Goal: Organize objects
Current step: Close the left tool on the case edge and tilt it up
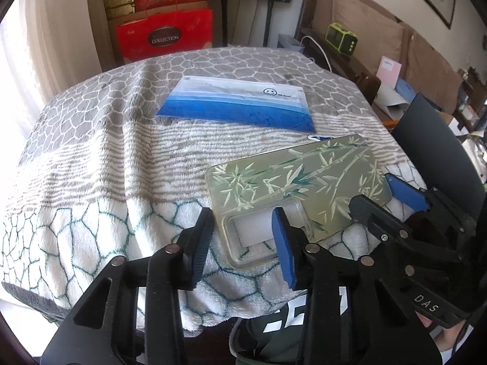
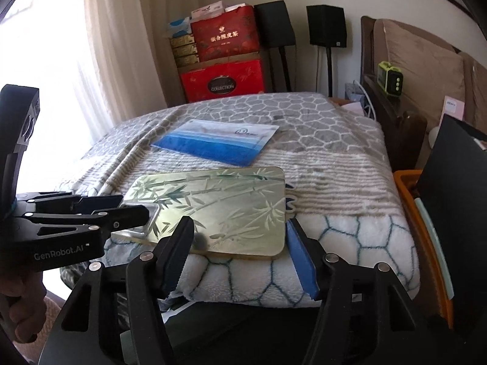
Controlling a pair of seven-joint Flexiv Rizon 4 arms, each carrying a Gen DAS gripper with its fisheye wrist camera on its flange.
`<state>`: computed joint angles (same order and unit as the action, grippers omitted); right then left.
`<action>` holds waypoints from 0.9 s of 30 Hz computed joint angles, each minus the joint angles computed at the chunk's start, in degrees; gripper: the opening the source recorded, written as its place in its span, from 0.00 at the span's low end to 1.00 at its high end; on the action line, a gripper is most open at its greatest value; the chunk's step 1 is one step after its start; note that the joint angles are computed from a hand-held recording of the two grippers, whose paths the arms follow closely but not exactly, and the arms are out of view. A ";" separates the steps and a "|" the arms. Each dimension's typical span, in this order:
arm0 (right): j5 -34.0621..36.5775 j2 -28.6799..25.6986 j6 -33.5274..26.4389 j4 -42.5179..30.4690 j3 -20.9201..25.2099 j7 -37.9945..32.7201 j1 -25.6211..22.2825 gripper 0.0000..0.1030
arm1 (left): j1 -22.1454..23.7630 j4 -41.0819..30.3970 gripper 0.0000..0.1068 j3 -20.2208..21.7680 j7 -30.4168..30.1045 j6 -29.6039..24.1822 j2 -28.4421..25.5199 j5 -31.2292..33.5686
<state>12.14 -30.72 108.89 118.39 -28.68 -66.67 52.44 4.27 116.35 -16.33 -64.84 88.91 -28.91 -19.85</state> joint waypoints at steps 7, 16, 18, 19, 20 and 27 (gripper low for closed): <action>2.34 0.94 3.81 0.33 3.66 -1.03 -2.93 0.50 | 1.55 0.67 0.29 -1.80 -0.08 0.30 0.17 -0.55; -3.43 2.06 12.46 -0.22 26.02 -0.29 -23.06 0.50 | 2.01 0.84 0.29 -1.72 1.01 -0.83 0.63 -1.68; -5.23 1.85 12.45 -0.32 29.06 1.31 -26.26 0.51 | 1.99 0.82 0.29 -1.74 1.42 -0.56 0.48 -1.64; -6.33 1.71 12.55 -0.31 30.47 2.29 -27.83 0.51 | 1.44 0.72 0.29 -1.16 1.35 -0.35 0.40 -1.37; -7.36 1.58 12.52 -0.29 31.57 3.23 -29.09 0.53 | 0.81 0.66 0.29 -0.47 1.20 -0.08 0.36 -1.01; -13.25 0.93 14.10 0.54 35.33 7.94 -34.39 0.53 | -3.04 -0.27 0.29 4.06 -0.67 0.68 0.04 1.80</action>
